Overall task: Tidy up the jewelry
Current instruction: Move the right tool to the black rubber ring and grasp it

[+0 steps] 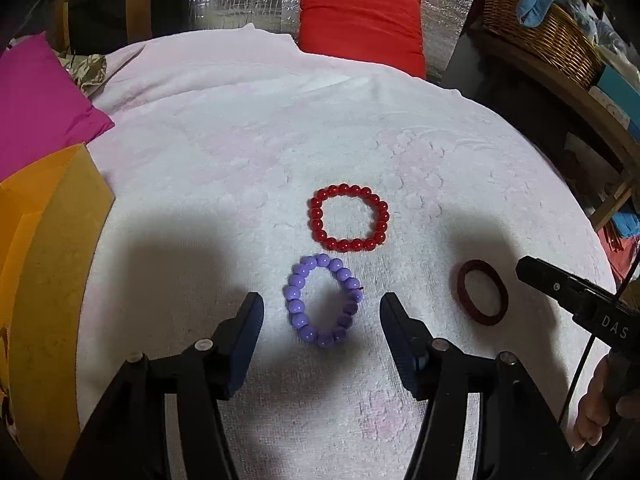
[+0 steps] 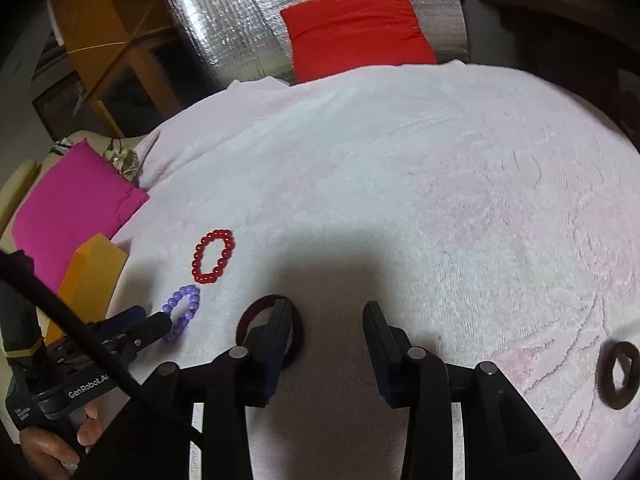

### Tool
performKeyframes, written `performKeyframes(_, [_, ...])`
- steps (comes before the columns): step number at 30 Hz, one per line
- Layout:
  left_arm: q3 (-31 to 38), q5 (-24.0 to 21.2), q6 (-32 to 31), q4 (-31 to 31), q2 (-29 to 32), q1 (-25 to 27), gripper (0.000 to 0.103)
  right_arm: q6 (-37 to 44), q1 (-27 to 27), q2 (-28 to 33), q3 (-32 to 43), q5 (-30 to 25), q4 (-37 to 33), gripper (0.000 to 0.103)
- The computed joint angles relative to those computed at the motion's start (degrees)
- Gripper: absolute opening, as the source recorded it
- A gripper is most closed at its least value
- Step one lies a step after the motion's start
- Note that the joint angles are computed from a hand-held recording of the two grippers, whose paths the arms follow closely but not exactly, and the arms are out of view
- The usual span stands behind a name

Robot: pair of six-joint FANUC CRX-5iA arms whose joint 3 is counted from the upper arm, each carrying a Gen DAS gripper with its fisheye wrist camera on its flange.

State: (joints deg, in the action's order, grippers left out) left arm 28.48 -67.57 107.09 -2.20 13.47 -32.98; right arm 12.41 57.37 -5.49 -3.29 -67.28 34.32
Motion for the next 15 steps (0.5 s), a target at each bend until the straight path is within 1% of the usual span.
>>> performKeyframes(2, [0.19, 0.43, 0.16, -1.43, -0.32, -0.57, 0.061, -0.24, 0.44, -0.18, -0.40, -0.01, 1.23, 0.040])
performKeyframes(5, [-0.18, 1.97, -0.58, -1.62, -0.73, -0.82, 0.063, -0.43, 0.78, -0.97, -1.17, -0.73, 2.35, 0.040])
performKeyframes(7, [1.70, 0.00, 0.07, -3.56, 0.48, -1.38, 0.064, -1.18, 0.78, -2.13, -2.32, -0.71, 2.82, 0.040])
performKeyframes(9, [2.75, -1.45, 0.75, -3.29, 1.53, -1.19, 0.064, -1.95, 0.72, -3.01, -3.34, -1.06, 3.01, 0.040])
performKeyframes(12, [2.55, -0.97, 1.92, -2.99, 1.55, -1.23, 0.064, -1.68, 0.68, -3.73, -3.65, -2.23, 2.34, 0.040])
performKeyframes(15, [3.28, -1.57, 1.88, -4.44, 1.90, -1.84, 0.064, -2.64, 0.63, -5.07, -4.65, -1.62, 3.07, 0.040])
